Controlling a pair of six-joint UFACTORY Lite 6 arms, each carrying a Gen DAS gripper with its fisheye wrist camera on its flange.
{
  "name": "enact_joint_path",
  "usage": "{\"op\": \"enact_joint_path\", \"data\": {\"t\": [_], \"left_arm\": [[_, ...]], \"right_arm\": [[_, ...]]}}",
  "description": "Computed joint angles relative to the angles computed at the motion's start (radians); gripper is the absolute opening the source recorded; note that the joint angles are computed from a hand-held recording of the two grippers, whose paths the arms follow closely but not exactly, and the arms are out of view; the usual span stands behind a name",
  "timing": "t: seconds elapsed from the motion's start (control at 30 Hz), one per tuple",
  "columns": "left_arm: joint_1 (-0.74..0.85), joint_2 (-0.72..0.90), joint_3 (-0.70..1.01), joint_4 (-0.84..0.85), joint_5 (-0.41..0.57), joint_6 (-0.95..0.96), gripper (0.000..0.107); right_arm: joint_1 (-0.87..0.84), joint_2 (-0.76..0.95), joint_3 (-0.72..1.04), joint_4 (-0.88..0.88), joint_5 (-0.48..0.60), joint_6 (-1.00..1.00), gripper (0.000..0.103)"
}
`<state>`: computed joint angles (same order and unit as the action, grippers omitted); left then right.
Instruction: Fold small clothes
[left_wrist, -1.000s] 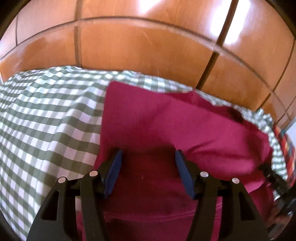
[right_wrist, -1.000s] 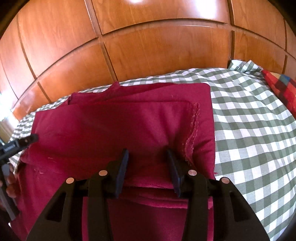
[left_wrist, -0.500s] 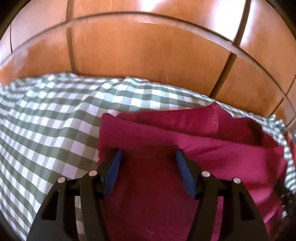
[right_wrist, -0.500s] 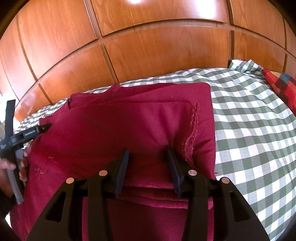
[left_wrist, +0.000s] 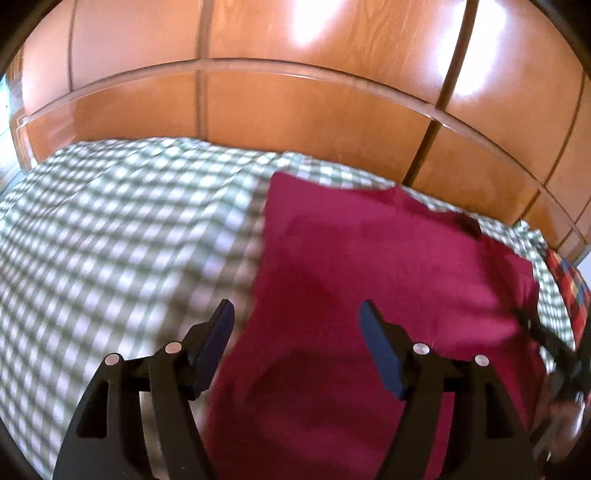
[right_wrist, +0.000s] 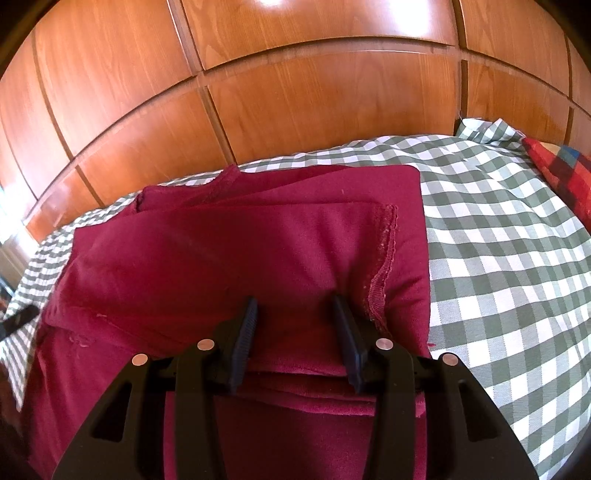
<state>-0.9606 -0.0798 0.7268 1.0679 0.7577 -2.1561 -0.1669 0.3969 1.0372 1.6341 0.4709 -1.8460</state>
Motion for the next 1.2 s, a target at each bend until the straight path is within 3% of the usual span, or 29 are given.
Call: {"op": "enact_joint_path", "data": {"t": [0.03, 0.17, 0.43, 0.57, 0.67, 0.87, 0.97, 1.03, 1.07, 1.1, 1.2], "left_arm": [[-0.034, -0.024, -0.027, -0.018, 0.021, -0.011, 0.071], [-0.239, -0.121, -0.131, -0.108, 0.143, -0.092, 0.071], [-0.684, -0.286, -0.278, -0.277, 0.333, -0.362, 0.071], [-0.895, -0.224, -0.264, -0.338, 0.348, -0.534, 0.068], [-1.028, -0.129, -0.216, -0.361, 0.336, -0.664, 0.056], [-1.152, 0.046, -0.051, -0.397, 0.322, -0.723, 0.028], [-1.167, 0.081, 0.0, -0.438, 0.344, -0.686, 0.013], [-1.188, 0.051, -0.014, -0.437, 0.354, -0.712, 0.011], [-1.2, 0.039, -0.015, -0.435, 0.365, -0.721, 0.01], [-1.208, 0.03, -0.011, -0.433, 0.384, -0.719, 0.009], [-1.234, -0.016, -0.002, -0.4, 0.451, -0.719, 0.009]], "right_arm": [[0.005, -0.006, 0.003, -0.023, -0.012, 0.022, 0.043], [0.006, -0.067, 0.004, -0.261, 0.001, 0.238, 0.07], [-0.233, -0.269, -0.155, -0.47, 0.202, 0.317, 0.07], [-0.462, -0.295, -0.22, -0.619, 0.321, 0.282, 0.07], [-0.632, -0.285, -0.255, -0.757, 0.433, 0.253, 0.07], [-0.936, -0.376, -0.37, -1.026, 0.598, 0.131, 0.06], [-1.013, -0.404, -0.396, -1.103, 0.625, 0.096, 0.048], [-1.024, -0.421, -0.408, -1.124, 0.62, 0.087, 0.039], [-1.015, -0.429, -0.411, -1.136, 0.614, 0.086, 0.028], [-1.0, -0.436, -0.409, -1.146, 0.623, 0.094, 0.008], [-0.964, -0.458, -0.376, -1.145, 0.748, 0.122, 0.008]]}}
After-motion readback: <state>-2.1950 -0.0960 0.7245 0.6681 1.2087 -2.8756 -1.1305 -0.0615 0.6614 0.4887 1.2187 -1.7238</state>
